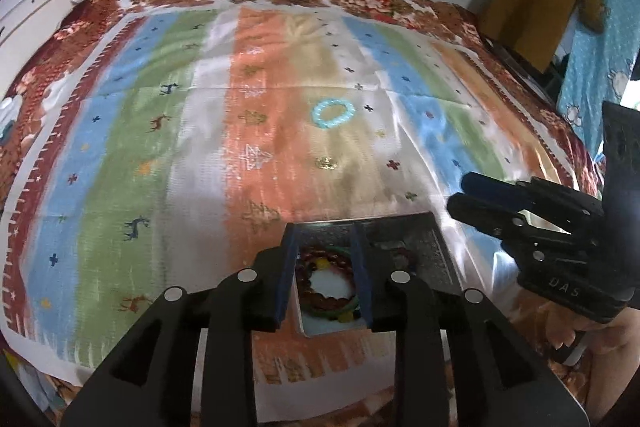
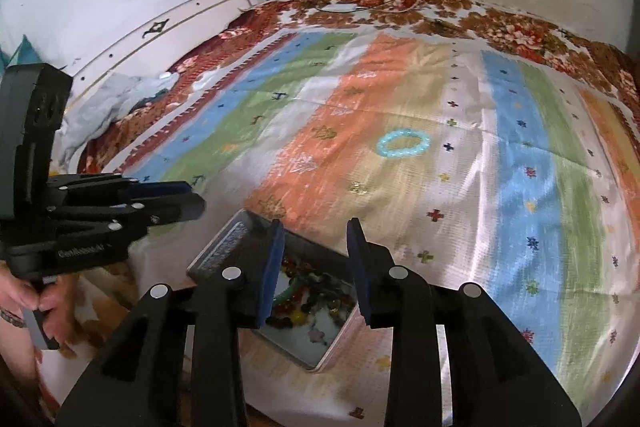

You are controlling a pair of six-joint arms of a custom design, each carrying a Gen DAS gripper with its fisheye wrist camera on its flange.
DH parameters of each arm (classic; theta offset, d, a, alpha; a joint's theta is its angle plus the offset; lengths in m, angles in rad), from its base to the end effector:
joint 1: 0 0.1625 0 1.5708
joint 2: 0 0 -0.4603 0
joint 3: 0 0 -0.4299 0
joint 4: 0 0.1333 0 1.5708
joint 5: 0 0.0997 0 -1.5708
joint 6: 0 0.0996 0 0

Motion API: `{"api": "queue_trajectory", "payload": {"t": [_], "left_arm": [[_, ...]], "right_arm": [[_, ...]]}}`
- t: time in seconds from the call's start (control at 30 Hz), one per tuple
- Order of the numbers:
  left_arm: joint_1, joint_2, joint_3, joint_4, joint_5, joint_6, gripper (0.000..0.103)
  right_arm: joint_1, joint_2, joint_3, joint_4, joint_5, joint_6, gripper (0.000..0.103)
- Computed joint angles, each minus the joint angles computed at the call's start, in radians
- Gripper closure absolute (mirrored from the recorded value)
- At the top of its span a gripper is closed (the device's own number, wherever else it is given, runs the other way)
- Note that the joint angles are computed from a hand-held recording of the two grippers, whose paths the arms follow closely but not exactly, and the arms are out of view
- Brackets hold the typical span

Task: Organize jewelry
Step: 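Open the left tool over the tin while the right tool releases its bracelet into it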

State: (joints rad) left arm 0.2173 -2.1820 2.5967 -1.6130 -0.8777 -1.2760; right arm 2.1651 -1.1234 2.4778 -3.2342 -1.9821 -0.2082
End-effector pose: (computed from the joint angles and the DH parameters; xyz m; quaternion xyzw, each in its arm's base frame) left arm -0.1473 -0.2342 0.2586 0.0987 0.9212 -0.2788 0.2530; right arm 0.3094 -0.2908 0.1010 0.3489 -0.9027 0.1866 0.1691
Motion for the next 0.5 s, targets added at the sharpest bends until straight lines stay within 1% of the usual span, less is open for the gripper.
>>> {"api": "queue_trajectory", "payload": {"t": [0.07, 0.13, 0.17, 0.27, 0.33, 0.43, 0.5], "left_arm": [[0.024, 0.015, -0.002, -0.014, 0.002, 0.019, 0.072], [0.049, 0.043, -0.005, -0.044, 0.007, 0.052, 0.07], [0.062, 0.059, -0.006, -0.063, 0.01, 0.071, 0.067], [0.11, 0.12, -0.013, -0.134, 0.02, 0.141, 0.065], [0.13, 0.149, -0.016, -0.167, 0.028, 0.173, 0.064], [0.141, 0.179, -0.023, -0.185, 0.047, 0.206, 0.06], [0.157, 0.194, -0.026, -0.207, 0.053, 0.229, 0.059]], "right_arm": [[-0.01, 0.003, -0.004, 0.005, -0.001, 0.004, 0.07], [-0.022, 0.004, -0.007, 0.011, 0.002, 0.009, 0.065], [-0.025, 0.006, -0.009, 0.01, 0.0, 0.011, 0.062], [-0.041, 0.013, -0.021, 0.013, -0.009, 0.02, 0.061], [-0.051, 0.014, -0.029, 0.019, -0.009, 0.029, 0.061], [-0.056, 0.03, -0.049, 0.017, -0.04, 0.033, 0.055], [-0.048, 0.053, -0.065, -0.002, -0.086, 0.015, 0.054]]}}
